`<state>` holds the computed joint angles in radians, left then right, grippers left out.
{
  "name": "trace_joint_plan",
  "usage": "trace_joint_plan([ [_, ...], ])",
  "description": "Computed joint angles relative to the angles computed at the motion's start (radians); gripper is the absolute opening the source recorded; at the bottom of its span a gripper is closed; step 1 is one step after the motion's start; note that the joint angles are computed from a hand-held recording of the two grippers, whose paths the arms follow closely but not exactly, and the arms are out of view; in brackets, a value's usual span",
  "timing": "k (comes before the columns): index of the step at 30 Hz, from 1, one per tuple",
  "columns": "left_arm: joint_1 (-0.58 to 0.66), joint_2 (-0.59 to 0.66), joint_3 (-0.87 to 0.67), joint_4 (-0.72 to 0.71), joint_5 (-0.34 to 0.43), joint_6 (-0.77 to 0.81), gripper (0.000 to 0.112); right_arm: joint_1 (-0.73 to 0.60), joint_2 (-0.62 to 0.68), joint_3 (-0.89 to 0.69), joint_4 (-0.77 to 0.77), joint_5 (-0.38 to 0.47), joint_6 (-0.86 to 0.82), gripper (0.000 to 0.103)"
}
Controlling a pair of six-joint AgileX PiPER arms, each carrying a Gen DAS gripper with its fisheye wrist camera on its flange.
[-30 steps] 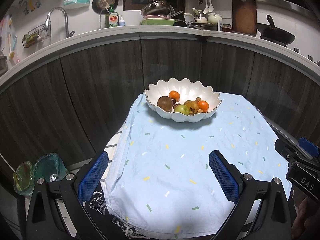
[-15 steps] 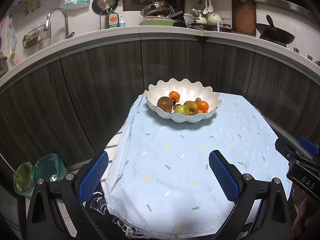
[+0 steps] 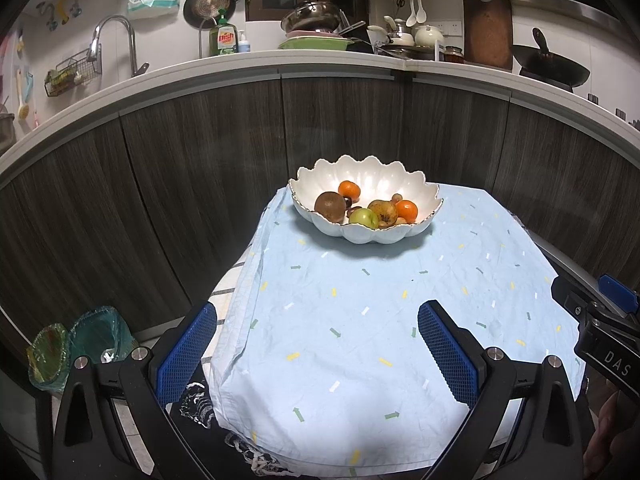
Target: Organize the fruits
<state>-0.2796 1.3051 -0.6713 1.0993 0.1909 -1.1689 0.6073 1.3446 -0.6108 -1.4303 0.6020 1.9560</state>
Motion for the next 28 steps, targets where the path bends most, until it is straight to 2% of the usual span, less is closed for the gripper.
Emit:
trace_joint_plan([
  [6, 0.001, 0.002, 0.003, 0.021, -0.002, -0.021, 0.102, -0.004, 0.003, -0.001, 0.004, -0.006, -0.004, 0.09],
  [11, 0.009, 0.003, 0.005, -0.039, -0.013, 0.042, 0.102, -0.004, 0.012, -0.004, 0.005, -0.008, 0.004, 0.09],
  [16, 0.029, 0.012, -0.003, -0.189, -0.033, 0.2, 0.102, -0.003, 0.015, -0.003, 0.0, -0.007, 0.011, 0.09],
  [28, 0.04, 0.02, -0.009, -0.233, -0.038, 0.248, 0.102, 0.005, 0.028, -0.003, -0.006, -0.006, 0.025, 0.09],
])
